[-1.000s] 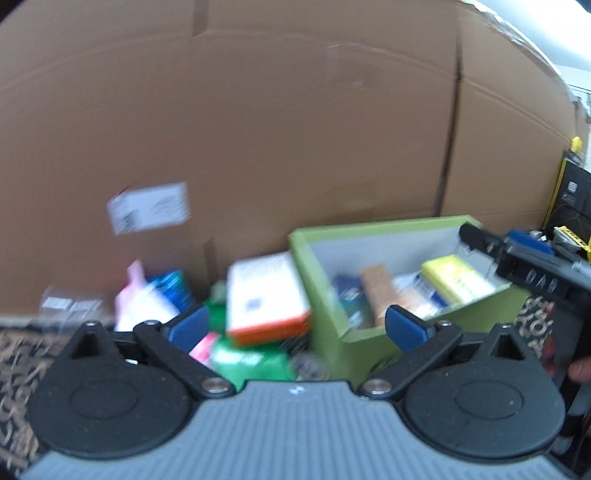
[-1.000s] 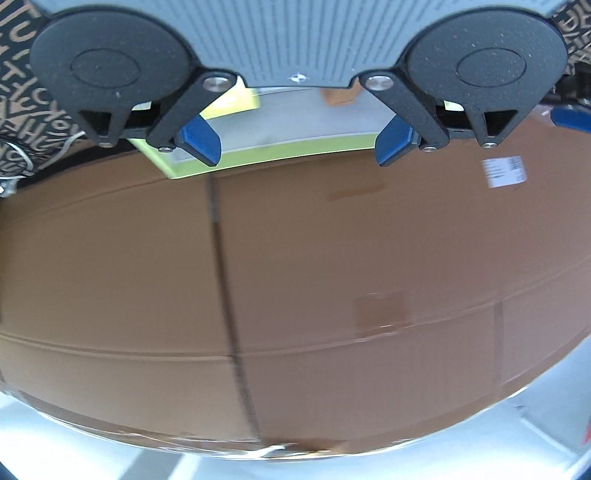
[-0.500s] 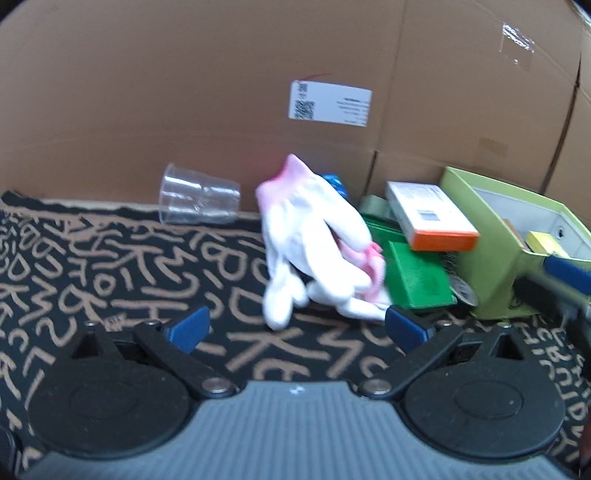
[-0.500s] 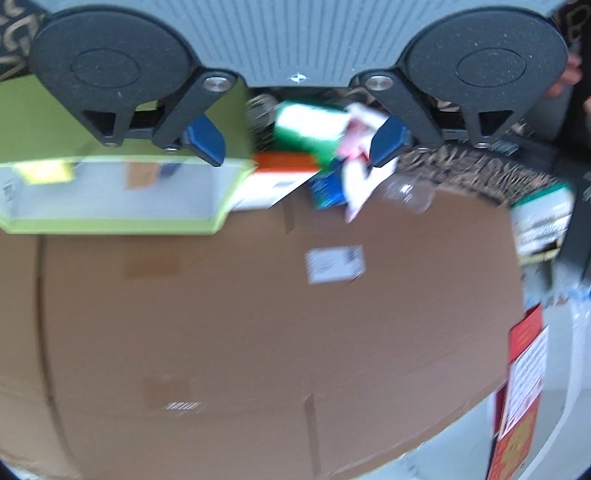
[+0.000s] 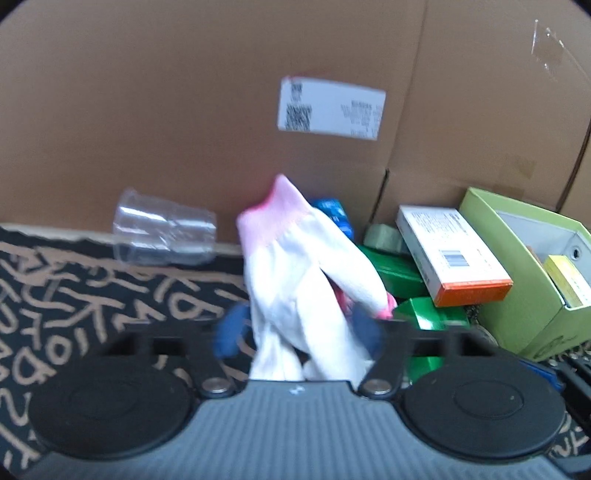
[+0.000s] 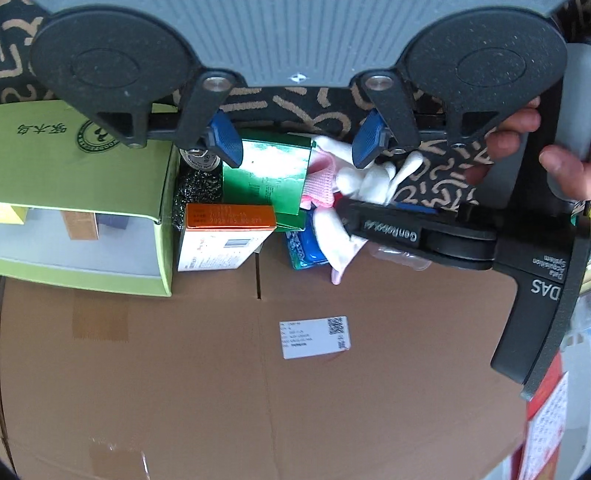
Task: Organize objects
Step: 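Grasp the white glove with the left gripper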
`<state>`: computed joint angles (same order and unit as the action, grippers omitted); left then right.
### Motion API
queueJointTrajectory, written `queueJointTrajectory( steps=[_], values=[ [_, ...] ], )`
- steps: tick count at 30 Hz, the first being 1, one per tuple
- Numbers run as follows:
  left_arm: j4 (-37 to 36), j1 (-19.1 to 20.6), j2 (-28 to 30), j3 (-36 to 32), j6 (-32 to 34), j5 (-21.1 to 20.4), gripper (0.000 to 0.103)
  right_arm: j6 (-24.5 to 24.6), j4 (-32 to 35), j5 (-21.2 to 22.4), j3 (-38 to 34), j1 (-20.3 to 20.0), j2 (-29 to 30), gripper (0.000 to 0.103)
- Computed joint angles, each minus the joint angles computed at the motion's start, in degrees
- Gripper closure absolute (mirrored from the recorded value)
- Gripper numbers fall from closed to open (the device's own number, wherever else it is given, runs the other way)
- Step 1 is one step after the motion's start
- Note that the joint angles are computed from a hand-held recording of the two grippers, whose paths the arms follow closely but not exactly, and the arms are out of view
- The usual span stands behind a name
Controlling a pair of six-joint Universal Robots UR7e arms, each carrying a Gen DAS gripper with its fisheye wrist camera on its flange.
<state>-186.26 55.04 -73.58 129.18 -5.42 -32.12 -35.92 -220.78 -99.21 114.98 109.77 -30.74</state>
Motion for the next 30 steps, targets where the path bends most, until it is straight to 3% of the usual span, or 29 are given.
queueJointTrajectory(
  steps=[2, 4, 7, 15, 16, 18, 19, 20, 24, 27, 28, 30],
  values=[
    [2.0, 0.8, -1.3, 0.1, -1.1, -2.4, 0.078, 1.2, 0.7, -1.7, -1.1, 0.3, 0.6, 0.033],
    [1.9, 0.0, -2.1, 1.2, -0.2, -1.6, 0.088, 2.7, 2.0, -3.0, -2.1, 0.4, 0.8, 0.033],
    [5.6, -1.4, -6.2, 3.8, -1.8, -3.1, 0.09, 4.4, 2.3, -3.8, -2.6, 0.3, 1.0, 0.033],
    [27.9, -7.7, -20.9, 11.2, -11.0, -3.4, 0.089, 5.6, 2.2, -4.7, -4.3, 0.9, 2.2, 0.025],
    [29.6, -8.2, -22.4, 11.9, -12.2, -3.6, 0.086, 5.9, 2.1, -5.4, -4.7, 1.2, 2.6, 0.024],
    [31.4, -9.0, -24.9, 13.1, -13.8, -3.2, 0.068, 6.2, 2.0, -7.0, -5.9, 1.8, 3.4, 0.023],
    [32.1, -9.4, -25.9, 13.6, -14.4, -2.6, 0.053, 6.1, 2.1, -7.9, -6.5, 2.2, 3.8, 0.022],
    [32.1, -9.7, -26.4, 14.1, -14.6, -1.9, 0.048, 5.8, 2.3, -8.8, -7.1, 2.5, 4.2, 0.02],
    [31.1, -9.5, -26.6, 14.3, -14.5, -1.1, 0.04, 5.4, 3.7, -11.2, -8.9, 3.2, 5.0, 0.015],
    [28.1, -8.7, -24.7, 13.8, -13.0, -1.6, 0.037, 6.3, 4.1, -10.4, -8.5, 2.8, 4.5, 0.016],
    [26.8, -8.3, -23.8, 13.5, -12.5, -1.8, 0.036, 6.6, 3.9, -9.9, -8.2, 2.6, 4.3, 0.018],
    [24.7, -7.8, -22.3, 13.0, -11.6, -2.4, 0.034, 5.8, 3.1, -9.8, -7.6, 2.4, 3.8, 0.037]
  ],
)
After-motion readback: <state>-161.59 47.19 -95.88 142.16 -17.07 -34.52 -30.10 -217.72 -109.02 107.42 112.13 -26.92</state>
